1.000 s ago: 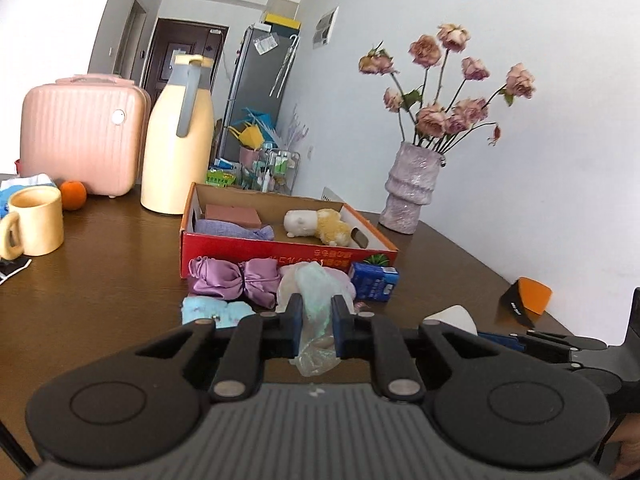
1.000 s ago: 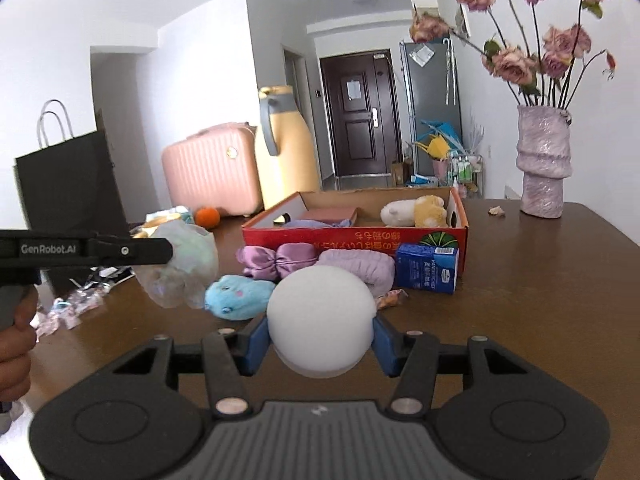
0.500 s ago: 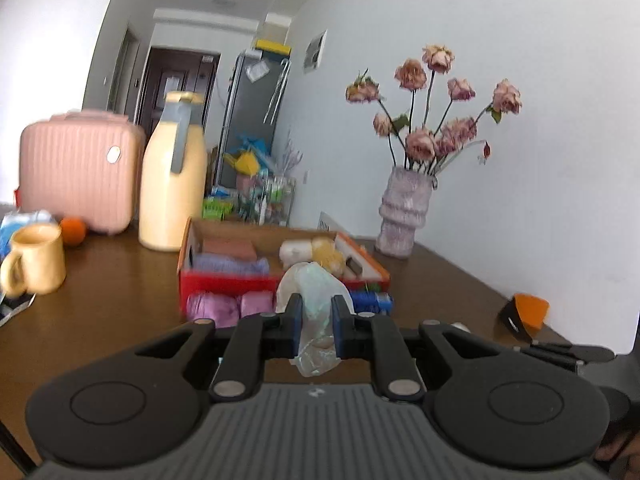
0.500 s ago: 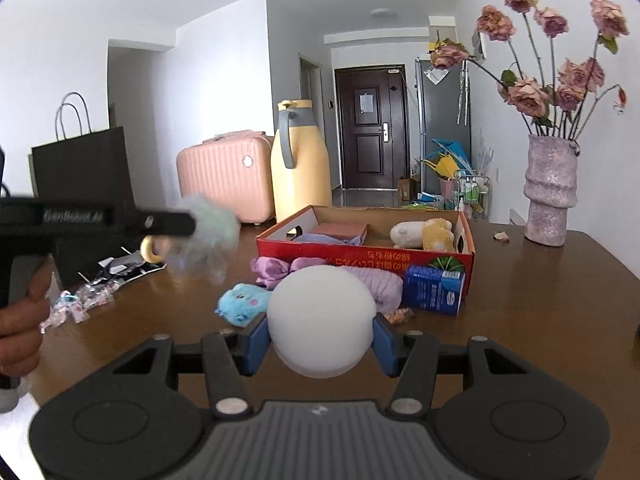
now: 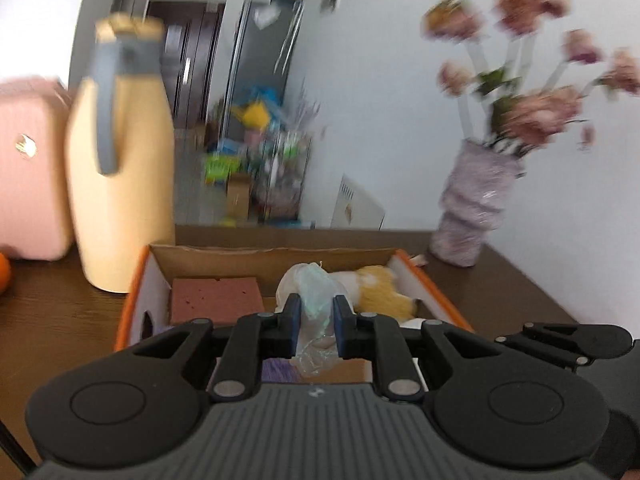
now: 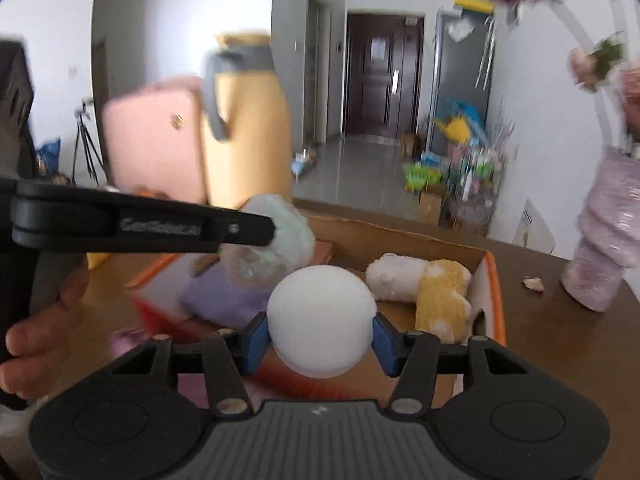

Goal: Organize soft objects
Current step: 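Carry both items into the box and open both grippers to release them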

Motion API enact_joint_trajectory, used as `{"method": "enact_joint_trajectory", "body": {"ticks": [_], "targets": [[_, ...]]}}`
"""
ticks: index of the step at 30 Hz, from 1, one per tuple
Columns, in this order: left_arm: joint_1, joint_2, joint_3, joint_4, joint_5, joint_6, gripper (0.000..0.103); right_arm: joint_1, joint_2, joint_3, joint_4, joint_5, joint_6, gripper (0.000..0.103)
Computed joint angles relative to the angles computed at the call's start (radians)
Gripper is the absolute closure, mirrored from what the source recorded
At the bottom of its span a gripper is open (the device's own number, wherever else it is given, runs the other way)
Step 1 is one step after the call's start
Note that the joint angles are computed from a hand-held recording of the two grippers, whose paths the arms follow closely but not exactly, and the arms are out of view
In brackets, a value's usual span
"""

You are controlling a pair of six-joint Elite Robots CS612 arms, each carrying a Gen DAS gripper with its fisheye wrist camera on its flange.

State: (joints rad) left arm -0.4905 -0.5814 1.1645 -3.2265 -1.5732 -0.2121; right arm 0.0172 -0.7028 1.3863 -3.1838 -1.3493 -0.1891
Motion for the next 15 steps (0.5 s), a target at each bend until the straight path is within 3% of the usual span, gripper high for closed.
{"method": "enact_joint_trajectory", "body": {"ticks": [5,8,12,15], "targets": [[0.027,0.136,-0.299,0.297,-0.045,-0.046,0.084,-0.004,0.103,-0.247,0.335,0.043,0.001,0.049],[0.029,0.205,-0.431,0.410,-0.016,-0.034,0.074,0.004,0.155,-0.360,0.475,0.016,-0.008,0.048],[0.038,0.264,-0.538,0.485,-0.047,-0.054,0.045,0.015,0.195,-0.434,0.539,-0.028,-0.003,0.046],[0.038,0.271,-0.552,0.504,-0.038,-0.059,0.035,0.015,0.207,-0.451,0.528,-0.020,0.016,0.044]]}}
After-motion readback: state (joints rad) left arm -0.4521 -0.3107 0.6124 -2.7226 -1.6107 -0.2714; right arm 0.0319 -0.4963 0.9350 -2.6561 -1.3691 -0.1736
